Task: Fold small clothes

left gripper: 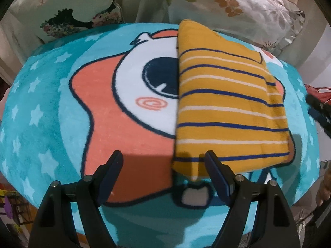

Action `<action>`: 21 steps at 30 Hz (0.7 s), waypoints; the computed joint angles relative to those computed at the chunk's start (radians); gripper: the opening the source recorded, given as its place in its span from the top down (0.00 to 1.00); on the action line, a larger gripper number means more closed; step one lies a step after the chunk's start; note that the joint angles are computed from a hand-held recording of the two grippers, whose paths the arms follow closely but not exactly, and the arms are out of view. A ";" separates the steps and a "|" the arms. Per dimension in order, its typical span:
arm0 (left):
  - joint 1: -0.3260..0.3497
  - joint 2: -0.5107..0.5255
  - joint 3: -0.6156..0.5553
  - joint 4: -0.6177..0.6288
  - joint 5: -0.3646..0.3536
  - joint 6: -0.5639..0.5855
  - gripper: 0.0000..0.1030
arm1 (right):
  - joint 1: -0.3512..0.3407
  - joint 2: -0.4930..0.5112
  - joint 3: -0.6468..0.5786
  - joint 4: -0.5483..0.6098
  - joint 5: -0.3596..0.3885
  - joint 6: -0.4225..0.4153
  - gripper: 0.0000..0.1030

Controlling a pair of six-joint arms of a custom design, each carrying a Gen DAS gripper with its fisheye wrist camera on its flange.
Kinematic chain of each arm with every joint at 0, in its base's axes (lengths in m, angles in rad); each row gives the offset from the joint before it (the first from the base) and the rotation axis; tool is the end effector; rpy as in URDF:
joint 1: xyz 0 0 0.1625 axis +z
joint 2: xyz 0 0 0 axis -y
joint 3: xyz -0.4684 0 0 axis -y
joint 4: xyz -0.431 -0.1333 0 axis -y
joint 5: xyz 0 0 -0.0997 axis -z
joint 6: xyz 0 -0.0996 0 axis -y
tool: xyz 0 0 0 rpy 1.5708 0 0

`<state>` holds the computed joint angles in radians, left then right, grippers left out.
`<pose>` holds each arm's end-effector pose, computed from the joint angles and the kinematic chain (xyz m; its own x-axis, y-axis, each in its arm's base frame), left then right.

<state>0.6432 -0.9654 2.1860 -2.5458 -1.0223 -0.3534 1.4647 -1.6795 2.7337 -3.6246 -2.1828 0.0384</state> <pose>-0.2814 -0.4424 0.0361 -0.6536 0.5106 -0.5586 0.5862 0.8084 0.0531 0.0455 -0.2910 0.2932 -0.7600 0.5875 0.2781 0.0865 0.5154 -0.8526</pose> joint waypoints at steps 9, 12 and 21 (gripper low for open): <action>-0.094 -0.075 0.094 -0.182 0.214 -0.081 0.23 | -0.032 0.181 -0.157 0.061 0.088 -0.120 0.44; -0.126 -0.100 0.117 -0.243 0.314 -0.096 0.20 | -0.071 0.234 -0.211 0.151 0.082 -0.131 0.43; -0.219 -0.133 0.182 -0.639 0.558 0.006 0.00 | -0.031 0.150 -0.189 0.204 0.064 -0.123 0.39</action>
<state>0.4246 -1.0987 2.3685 -3.1853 -0.4644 -0.3471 1.4340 -1.5298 2.5443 -3.4208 -2.1191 -0.0843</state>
